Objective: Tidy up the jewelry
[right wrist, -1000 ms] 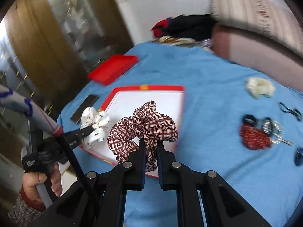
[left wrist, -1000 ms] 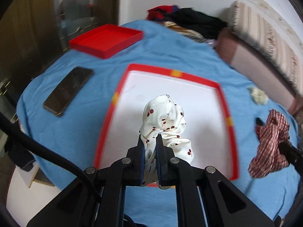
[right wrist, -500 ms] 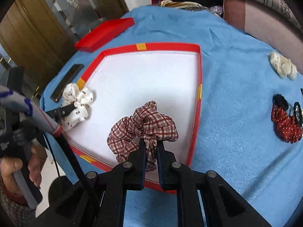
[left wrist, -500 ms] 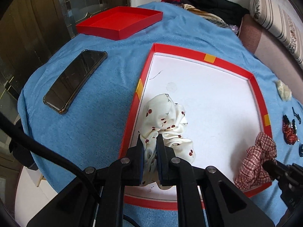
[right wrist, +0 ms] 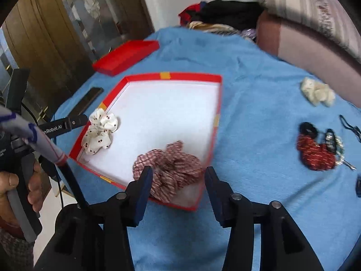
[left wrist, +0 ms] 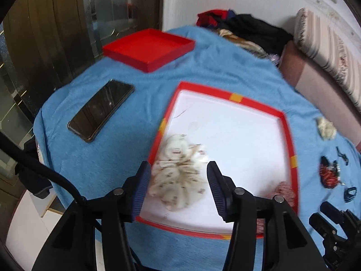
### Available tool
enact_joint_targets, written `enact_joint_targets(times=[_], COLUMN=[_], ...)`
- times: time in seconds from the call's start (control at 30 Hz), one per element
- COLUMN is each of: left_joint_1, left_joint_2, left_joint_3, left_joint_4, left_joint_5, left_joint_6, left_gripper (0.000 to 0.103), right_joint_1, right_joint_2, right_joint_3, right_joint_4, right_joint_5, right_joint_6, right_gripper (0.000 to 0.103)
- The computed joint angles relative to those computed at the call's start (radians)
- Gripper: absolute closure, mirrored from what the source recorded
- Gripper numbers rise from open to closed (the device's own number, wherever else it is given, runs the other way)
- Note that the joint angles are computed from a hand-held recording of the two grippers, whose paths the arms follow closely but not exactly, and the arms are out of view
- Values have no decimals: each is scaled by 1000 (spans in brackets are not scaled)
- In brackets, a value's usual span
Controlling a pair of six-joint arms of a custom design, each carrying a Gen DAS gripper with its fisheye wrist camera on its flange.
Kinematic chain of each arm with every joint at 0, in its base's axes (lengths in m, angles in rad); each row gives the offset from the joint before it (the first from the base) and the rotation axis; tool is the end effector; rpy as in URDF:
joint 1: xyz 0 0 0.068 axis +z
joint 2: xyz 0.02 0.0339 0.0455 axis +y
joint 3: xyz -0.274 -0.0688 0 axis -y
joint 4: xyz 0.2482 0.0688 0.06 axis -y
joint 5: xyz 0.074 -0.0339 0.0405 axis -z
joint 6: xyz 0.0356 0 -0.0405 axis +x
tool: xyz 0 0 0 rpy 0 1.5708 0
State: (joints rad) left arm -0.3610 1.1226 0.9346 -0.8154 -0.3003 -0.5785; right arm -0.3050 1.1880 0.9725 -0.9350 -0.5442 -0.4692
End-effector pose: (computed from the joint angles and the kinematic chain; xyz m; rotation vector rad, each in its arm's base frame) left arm 0.2043 -0.0659 0.2819 -0.3817 2.4782 0.0073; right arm 0.2112 -0.0472 0.2778 -0.3560 2.4983 0.4480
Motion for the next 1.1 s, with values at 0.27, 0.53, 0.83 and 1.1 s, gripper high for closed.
enact_joint_targets(times=[0.27,0.53,0.83,1.1], left_joint_1=[-349,-556,-572,-539], left_joint_2=[139,499,903,1086], left_joint_3=[167,396,702,888], left_joint_4=[-33,45,132,201], left_joint_5=[-85,-12,189,308], left_joint_6=[-113,-143,-156,-143], left_gripper=[45,45,44,38], right_joint_1=[-508,-830,-905,-816], right_joint_2=[174,461,767,844], right_joint_3=[111,306,591,635], right_joint_4=[-140,-67,13,110], right_joint_5=[-76,-47,-20,9], right_joint_6=[-315,-383,-230,-109], right_gripper=[49,49,48,41])
